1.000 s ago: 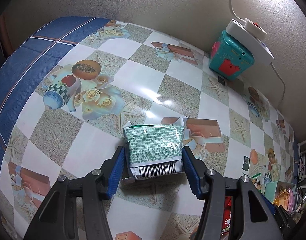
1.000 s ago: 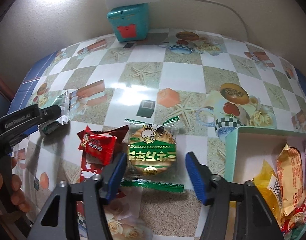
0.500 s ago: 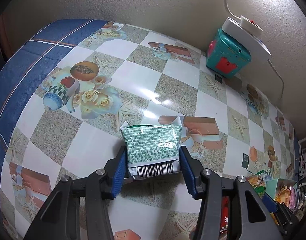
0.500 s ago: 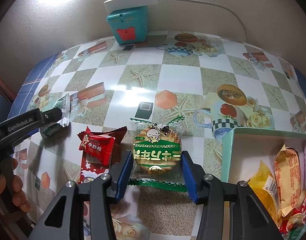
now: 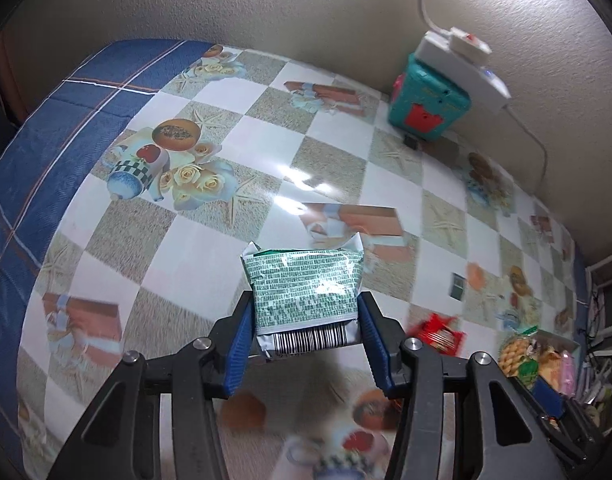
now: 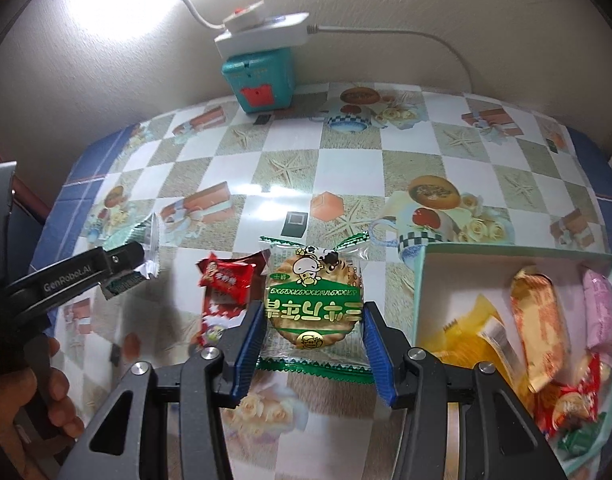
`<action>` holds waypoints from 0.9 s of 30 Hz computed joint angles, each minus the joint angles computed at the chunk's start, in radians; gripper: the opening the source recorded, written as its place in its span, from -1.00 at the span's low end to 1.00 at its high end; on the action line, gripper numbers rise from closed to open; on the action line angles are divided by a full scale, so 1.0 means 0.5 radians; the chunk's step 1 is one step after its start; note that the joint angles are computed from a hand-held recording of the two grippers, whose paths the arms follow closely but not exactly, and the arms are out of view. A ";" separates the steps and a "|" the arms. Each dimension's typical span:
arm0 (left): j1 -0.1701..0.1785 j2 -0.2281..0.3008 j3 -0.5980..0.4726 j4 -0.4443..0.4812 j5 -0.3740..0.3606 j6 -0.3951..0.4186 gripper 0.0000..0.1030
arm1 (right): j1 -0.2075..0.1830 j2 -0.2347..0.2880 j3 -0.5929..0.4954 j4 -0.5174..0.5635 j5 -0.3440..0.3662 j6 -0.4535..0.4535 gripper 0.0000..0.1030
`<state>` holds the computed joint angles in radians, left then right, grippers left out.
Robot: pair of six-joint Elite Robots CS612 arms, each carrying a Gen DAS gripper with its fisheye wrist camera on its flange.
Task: Organize snacks
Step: 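Carry the green biscuit packet and green wafer pack over the tray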
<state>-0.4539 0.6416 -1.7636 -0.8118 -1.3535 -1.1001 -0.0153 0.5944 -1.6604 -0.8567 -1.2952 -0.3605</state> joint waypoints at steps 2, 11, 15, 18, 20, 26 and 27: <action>-0.019 -0.031 -0.013 0.026 0.020 -0.021 0.01 | -0.015 -0.017 -0.028 0.042 0.035 0.015 -0.01; -0.120 -0.120 -0.090 0.101 0.136 -0.152 0.01 | -0.094 -0.063 -0.175 0.180 0.127 0.020 0.00; -0.163 -0.131 -0.118 0.136 0.154 -0.194 0.01 | -0.137 -0.065 -0.235 0.237 0.175 0.020 0.00; -0.191 -0.142 -0.133 0.167 0.178 -0.213 0.01 | -0.167 -0.061 -0.273 0.274 0.200 0.034 0.00; -0.208 -0.146 -0.142 0.180 0.189 -0.222 0.01 | -0.186 -0.058 -0.292 0.297 0.211 0.050 0.00; -0.273 -0.161 -0.157 0.213 0.236 -0.234 0.01 | -0.243 -0.056 -0.339 0.342 0.240 0.090 0.00; -0.286 -0.166 -0.155 0.213 0.246 -0.228 0.01 | -0.250 -0.057 -0.345 0.344 0.244 0.096 0.00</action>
<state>-0.5970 0.5586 -1.8411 -0.7051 -1.2306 -1.2140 -0.1405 0.5661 -1.8330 -0.6845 -1.1732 -0.3124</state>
